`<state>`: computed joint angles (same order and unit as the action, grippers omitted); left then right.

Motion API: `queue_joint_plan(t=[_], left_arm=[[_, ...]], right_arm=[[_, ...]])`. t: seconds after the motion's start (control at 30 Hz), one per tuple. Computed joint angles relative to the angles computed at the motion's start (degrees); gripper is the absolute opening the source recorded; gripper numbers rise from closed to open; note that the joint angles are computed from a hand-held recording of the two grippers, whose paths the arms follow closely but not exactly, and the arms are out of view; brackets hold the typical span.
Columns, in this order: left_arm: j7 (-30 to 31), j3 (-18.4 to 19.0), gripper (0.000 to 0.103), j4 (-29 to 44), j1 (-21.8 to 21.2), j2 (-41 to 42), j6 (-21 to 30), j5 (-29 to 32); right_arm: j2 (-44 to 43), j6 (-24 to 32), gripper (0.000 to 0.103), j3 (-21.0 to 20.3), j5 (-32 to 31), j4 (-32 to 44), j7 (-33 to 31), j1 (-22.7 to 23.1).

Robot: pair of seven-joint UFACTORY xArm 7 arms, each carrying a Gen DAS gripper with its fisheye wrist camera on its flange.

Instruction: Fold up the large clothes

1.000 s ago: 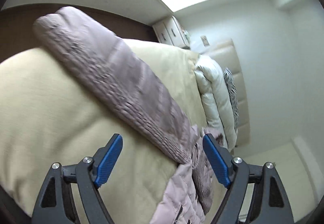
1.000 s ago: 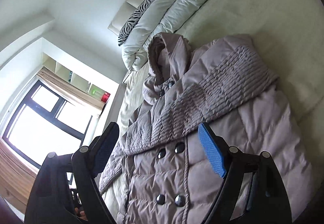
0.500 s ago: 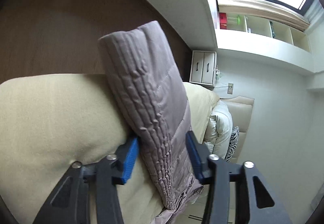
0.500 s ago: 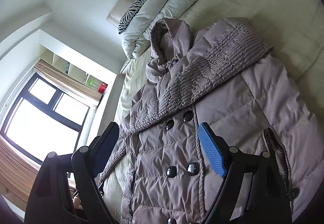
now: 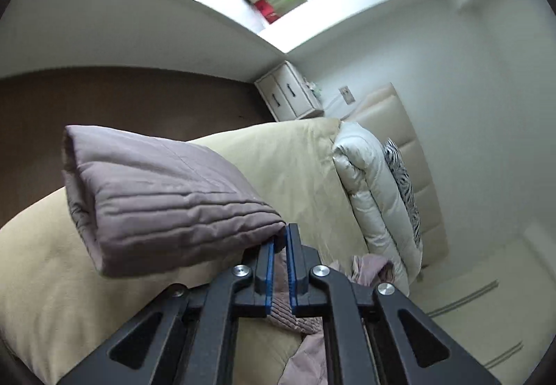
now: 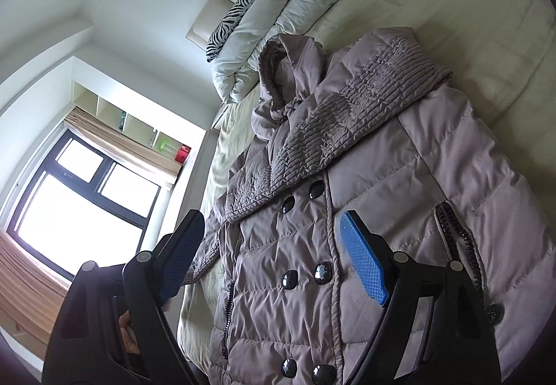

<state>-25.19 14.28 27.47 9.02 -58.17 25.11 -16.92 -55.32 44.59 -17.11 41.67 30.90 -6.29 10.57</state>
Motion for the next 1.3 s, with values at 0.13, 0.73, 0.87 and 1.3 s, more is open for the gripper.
queue_joint_plan(t=[0.13, 0.73, 0.87, 1.3], left_arm=[[3.3, -10.9, 0.007, 5.9, -7.0, 6.6, -0.1, 5.1], [-1.2, -29.2, 0.007, 11.3, -19.0, 28.4, 1.5, 25.8], [-1.9, -27.2, 0.007, 8.2, -20.4, 27.5, -1.4, 24.6], [0.9, -22.2, 0.007, 6.2, -23.3, 24.7, -5.6, 16.9]], right_arm=[[-1.3, 0.4, 0.080, -1.6, -0.1, -1.1, 0.0, -1.2], [12.7, 6.9, 0.088, -3.9, 7.3, 4.1, -5.9, 2.5], [22.7, 8.5, 0.088, -1.0, 13.9, 10.2, -9.0, 6.8], [44.3, 14.7, 0.028, 7.8, 26.0, 21.8, -8.1, 3.5]])
